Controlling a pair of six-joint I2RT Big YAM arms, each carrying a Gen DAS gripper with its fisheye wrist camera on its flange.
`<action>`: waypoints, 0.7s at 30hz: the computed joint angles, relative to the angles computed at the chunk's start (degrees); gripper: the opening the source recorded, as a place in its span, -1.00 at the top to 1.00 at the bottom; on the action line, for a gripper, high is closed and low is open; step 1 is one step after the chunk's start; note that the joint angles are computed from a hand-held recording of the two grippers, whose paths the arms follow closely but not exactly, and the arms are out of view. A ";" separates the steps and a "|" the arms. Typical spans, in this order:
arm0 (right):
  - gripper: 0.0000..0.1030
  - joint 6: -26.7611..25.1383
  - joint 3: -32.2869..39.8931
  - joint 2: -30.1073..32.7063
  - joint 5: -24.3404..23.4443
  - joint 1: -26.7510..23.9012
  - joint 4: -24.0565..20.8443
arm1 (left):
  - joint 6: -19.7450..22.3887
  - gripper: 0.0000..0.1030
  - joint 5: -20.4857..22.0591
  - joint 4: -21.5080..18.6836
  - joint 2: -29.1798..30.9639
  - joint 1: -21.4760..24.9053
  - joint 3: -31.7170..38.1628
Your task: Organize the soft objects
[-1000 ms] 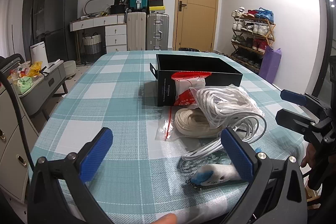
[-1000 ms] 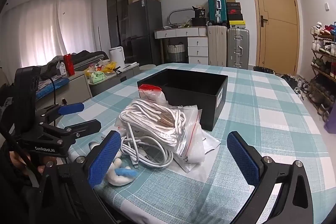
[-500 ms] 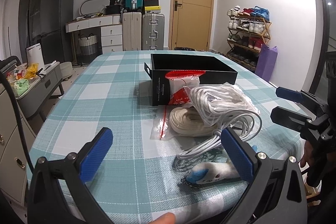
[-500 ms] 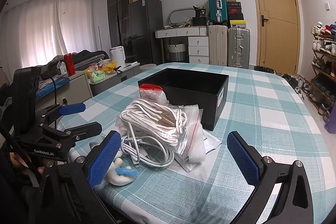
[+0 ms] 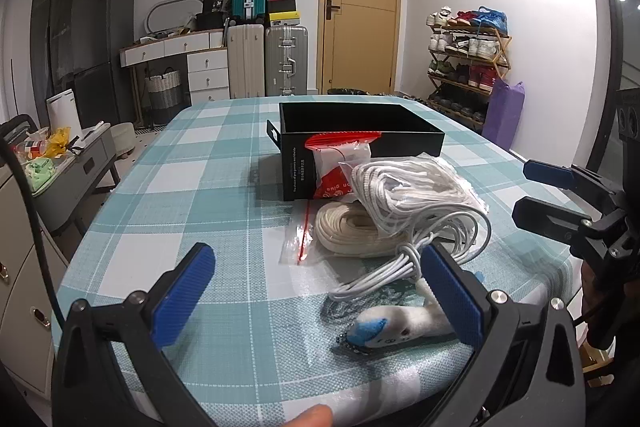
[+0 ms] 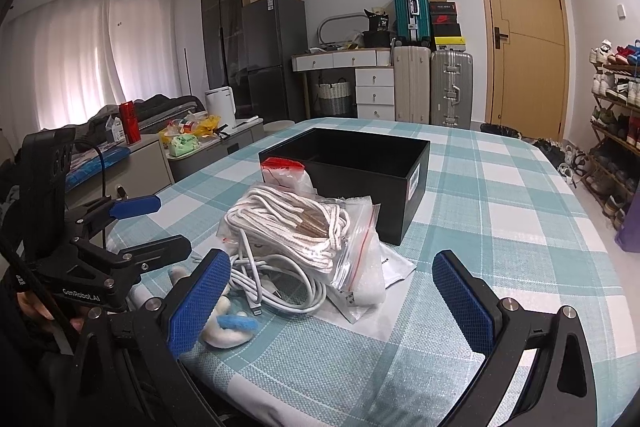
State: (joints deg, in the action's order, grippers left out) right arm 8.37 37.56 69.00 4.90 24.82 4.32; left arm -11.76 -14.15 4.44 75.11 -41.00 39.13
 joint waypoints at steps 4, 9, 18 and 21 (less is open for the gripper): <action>-0.99 0.15 -0.19 -0.08 0.08 -0.12 0.09 | 0.29 -1.00 0.00 -0.53 -0.31 -0.35 -0.05; -0.99 0.14 -0.47 -0.29 -0.04 -0.22 0.17 | 0.50 -1.00 0.04 -0.54 -0.53 -0.71 -0.24; -0.99 0.23 -0.52 -0.21 -0.51 -0.48 0.01 | 0.84 -1.00 1.09 -0.28 -1.12 -0.81 -0.68; -0.99 0.37 -0.64 -0.26 -0.37 -0.56 0.13 | 1.53 -1.00 2.98 -0.37 -1.26 -0.89 -0.70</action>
State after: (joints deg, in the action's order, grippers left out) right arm 8.74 36.92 68.74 4.53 24.26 4.45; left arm -10.23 -11.17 4.06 73.86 -41.89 38.43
